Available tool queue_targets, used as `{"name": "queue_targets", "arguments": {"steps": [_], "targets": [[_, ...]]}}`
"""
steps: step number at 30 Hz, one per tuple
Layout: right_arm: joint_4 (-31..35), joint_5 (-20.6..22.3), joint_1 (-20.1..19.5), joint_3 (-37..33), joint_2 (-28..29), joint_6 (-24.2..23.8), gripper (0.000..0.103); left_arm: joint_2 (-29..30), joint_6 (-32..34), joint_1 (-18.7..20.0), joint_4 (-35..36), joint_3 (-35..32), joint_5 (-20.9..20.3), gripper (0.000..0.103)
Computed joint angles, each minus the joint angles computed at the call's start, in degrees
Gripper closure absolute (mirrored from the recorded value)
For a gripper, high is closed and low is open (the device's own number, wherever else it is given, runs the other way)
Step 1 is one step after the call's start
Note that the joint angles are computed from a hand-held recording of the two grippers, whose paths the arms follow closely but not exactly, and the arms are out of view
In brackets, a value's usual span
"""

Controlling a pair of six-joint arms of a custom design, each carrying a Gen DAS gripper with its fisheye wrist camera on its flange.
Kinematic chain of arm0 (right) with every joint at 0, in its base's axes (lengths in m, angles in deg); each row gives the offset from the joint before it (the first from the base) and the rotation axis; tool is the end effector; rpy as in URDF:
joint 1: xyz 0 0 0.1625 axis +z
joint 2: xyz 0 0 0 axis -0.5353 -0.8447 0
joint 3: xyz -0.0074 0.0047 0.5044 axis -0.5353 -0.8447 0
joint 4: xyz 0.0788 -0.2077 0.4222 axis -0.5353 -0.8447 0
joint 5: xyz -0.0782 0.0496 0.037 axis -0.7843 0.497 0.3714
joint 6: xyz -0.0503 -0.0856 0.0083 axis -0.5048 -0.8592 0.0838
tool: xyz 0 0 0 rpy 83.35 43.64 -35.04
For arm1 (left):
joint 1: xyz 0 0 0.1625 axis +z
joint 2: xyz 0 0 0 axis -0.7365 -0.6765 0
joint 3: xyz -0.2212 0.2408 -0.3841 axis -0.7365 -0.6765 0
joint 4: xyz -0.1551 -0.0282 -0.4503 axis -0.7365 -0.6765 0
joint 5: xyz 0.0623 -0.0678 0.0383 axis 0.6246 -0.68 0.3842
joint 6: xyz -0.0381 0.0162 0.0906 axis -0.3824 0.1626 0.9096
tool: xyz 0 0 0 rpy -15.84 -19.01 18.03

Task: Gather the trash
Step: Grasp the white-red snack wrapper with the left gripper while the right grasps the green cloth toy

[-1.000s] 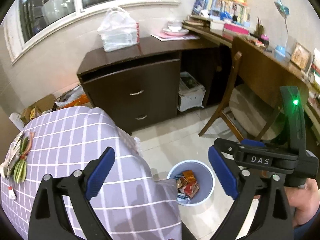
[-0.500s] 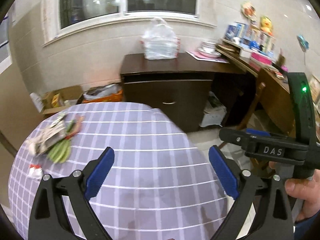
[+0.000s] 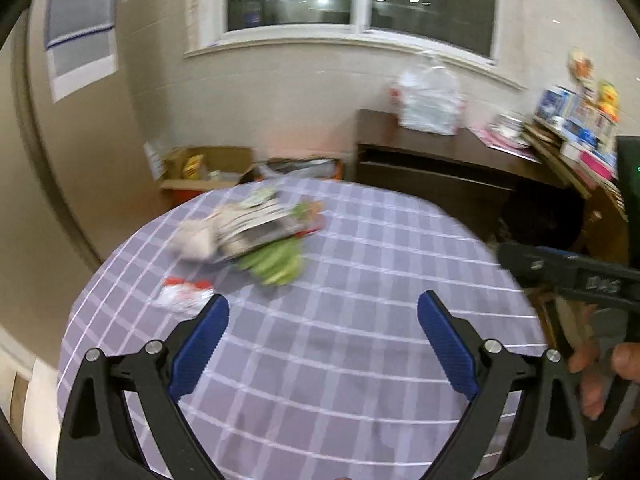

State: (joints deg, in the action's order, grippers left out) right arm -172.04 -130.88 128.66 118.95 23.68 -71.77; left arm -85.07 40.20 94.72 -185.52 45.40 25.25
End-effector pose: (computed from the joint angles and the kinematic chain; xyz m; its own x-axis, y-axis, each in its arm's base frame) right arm 0.1550 -0.7210 0.4203 -0.8508 0.3218 0.4154 -0.1242 0.6449 -0.7541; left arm -0.4612 -0.7806 0.1255 -0.6174 0.5146 -0.5950 0.7582 0.5909 -0.2757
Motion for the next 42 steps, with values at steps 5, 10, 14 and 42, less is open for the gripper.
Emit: {"name": "queue_targets", "arguments": {"steps": [5,10,14,42], "targets": [[2.9,0.5,0.5,-3.0,3.0,-1.1,0.006,0.5,-3.5,3.2,3.5,-2.4,2.7,0.01],[6.2,1.1,0.7,-6.4,6.2,-1.7,0.006,2.8,-3.1,5.4,5.8,-6.6,4.3,0.01],[8.6,1.8,0.7,-9.6,8.8,-1.9,0.006,5.1,-3.0,6.8,8.2,-10.0,5.5,0.01],[8.6,3.0,0.2,-13.6,14.6,-9.2,0.08,3.4,-3.3,7.9,7.6,-8.1,-2.7,0.089]]}}
